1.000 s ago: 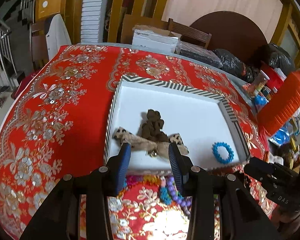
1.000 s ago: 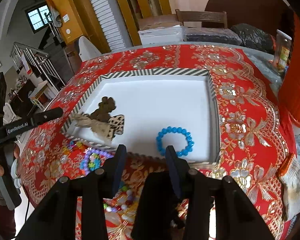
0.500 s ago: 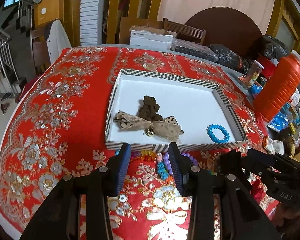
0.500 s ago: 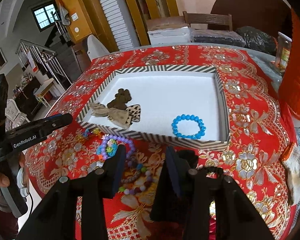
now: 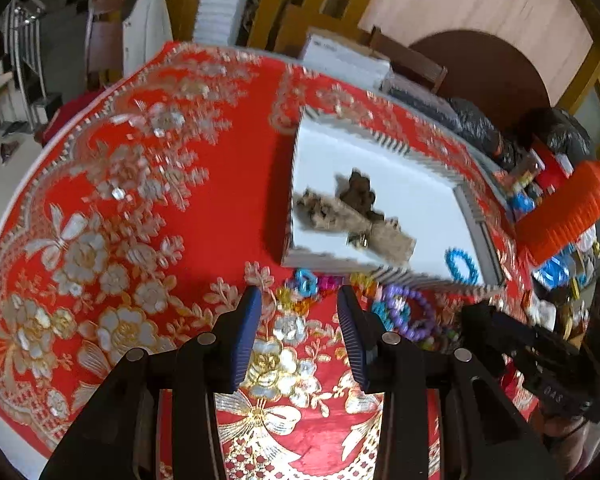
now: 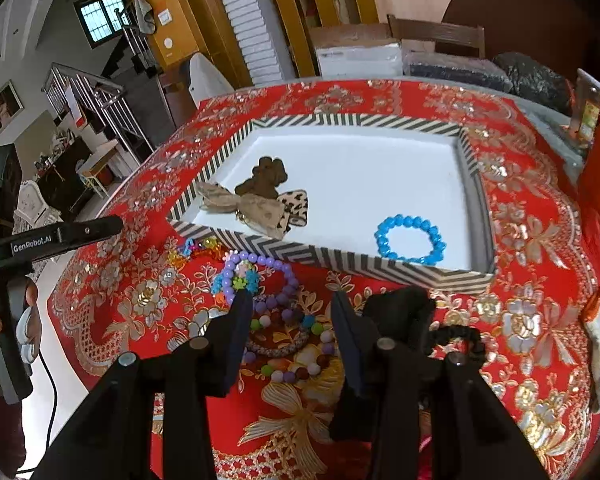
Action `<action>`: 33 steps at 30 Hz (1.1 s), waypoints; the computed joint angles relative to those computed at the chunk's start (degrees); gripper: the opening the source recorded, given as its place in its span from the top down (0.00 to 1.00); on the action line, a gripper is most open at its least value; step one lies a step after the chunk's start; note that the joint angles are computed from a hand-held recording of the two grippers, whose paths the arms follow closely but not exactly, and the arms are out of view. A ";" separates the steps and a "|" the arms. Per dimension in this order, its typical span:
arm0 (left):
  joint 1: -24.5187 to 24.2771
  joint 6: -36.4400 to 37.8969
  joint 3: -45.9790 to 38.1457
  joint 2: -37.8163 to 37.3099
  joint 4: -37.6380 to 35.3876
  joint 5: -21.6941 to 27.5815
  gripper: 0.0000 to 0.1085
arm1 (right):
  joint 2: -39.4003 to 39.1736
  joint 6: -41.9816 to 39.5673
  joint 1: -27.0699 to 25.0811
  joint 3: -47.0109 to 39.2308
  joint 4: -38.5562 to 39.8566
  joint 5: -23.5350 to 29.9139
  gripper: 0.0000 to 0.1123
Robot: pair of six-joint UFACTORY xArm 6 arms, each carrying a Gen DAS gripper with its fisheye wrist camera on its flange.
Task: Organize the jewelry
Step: 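Withdraw the left tool while right tool grasps the purple bead bracelet, then grasp the orange-yellow bead bracelet with left tool while right lifts purple bracelet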
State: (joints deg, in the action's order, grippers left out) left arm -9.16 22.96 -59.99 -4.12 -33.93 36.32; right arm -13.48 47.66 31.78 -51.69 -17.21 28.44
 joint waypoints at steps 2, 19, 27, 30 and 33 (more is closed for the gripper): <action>-0.27 -0.29 0.13 1.01 0.66 -0.04 0.70 | 1.71 -2.05 -0.06 -0.84 1.35 -0.13 0.62; -2.07 1.86 -3.84 9.14 3.66 -2.04 0.70 | 15.71 -9.49 -0.74 -11.55 1.63 3.91 0.68; -2.85 4.39 -3.84 9.39 4.05 -2.73 0.69 | 16.00 -11.42 -0.79 -12.27 0.66 5.40 0.69; -3.62 3.79 -3.42 9.51 6.45 -4.39 0.70 | 16.17 -10.49 -0.87 -11.88 -0.82 3.74 0.91; -3.65 7.06 -3.30 9.60 3.98 -4.15 0.88 | 16.17 -11.10 -0.82 -11.65 -0.48 3.02 0.92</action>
